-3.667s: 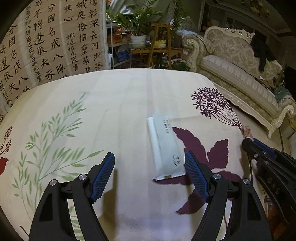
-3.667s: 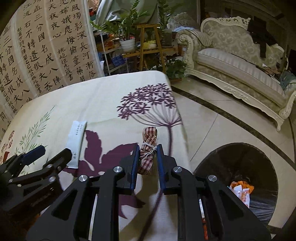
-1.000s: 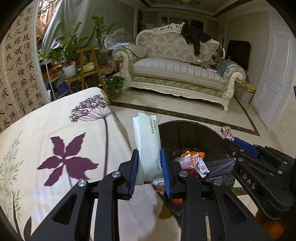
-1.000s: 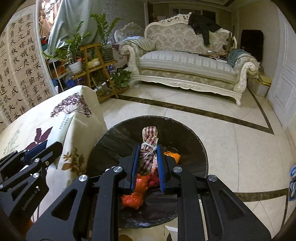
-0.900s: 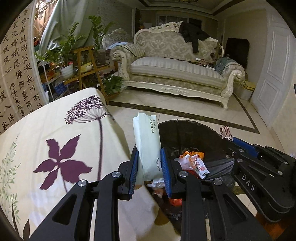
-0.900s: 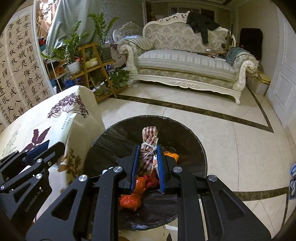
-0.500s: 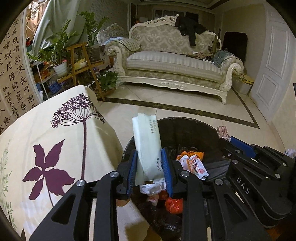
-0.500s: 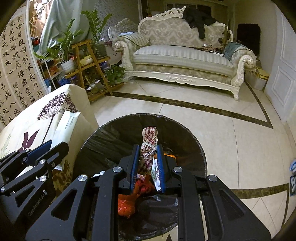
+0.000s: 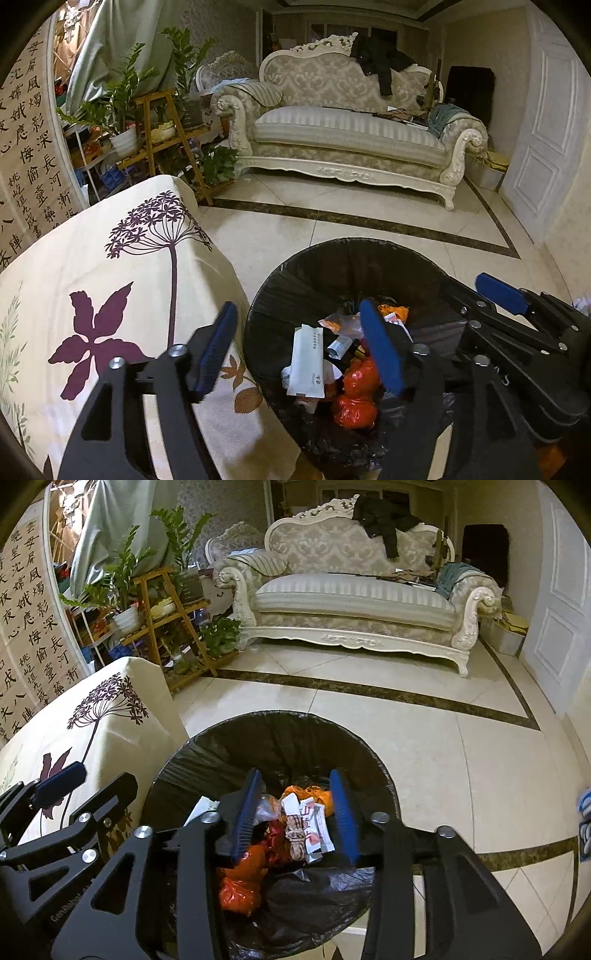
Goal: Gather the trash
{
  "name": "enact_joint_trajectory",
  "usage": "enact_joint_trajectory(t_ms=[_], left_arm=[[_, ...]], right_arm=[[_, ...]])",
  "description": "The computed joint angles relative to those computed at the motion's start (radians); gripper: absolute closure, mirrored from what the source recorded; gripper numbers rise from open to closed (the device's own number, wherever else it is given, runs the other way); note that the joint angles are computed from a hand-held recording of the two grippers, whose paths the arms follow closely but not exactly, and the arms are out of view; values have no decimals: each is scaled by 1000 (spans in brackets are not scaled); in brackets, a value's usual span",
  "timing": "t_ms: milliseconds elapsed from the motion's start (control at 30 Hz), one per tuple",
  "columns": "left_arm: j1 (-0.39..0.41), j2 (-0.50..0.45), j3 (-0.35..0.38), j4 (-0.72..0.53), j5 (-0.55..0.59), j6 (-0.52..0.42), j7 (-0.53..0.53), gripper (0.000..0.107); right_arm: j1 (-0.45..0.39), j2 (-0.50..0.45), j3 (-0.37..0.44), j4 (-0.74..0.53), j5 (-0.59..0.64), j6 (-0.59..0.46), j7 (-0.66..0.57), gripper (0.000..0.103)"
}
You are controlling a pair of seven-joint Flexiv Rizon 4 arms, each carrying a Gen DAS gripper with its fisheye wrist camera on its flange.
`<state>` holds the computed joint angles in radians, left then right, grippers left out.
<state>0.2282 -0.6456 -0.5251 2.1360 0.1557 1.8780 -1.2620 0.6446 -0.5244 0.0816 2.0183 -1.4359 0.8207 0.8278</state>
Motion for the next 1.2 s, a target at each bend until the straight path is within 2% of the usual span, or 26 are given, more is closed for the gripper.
enact_joint_trajectory(t_ms=[100, 167, 233, 367, 800, 933, 1067, 1200], left_arm=[[19, 6, -9, 17, 16, 21, -3, 32], [11, 20, 9, 31, 25, 42, -6, 30], [7, 35, 26, 47, 35, 60, -15, 29], [46, 60, 15, 80, 63, 74, -47, 26], [142, 157, 28, 200, 186, 166, -153, 22], [175, 182, 24, 220, 231, 181, -193, 22], [252, 202, -11, 244, 287, 182, -237, 22], [291, 216, -22, 263, 319, 193, -262, 22]], right_arm=[[8, 11, 7, 9, 6, -15, 4, 55], [18, 16, 13, 11, 16, -35, 2, 49], [29, 20, 19, 12, 24, -51, 0, 49], [51, 31, 31, 19, 38, -84, 3, 41], [133, 67, 76, 34, 98, -201, 24, 39], [153, 75, 89, 33, 112, -232, 16, 35], [175, 83, 101, 32, 120, -262, 19, 33], [195, 86, 110, 26, 127, -288, 17, 33]])
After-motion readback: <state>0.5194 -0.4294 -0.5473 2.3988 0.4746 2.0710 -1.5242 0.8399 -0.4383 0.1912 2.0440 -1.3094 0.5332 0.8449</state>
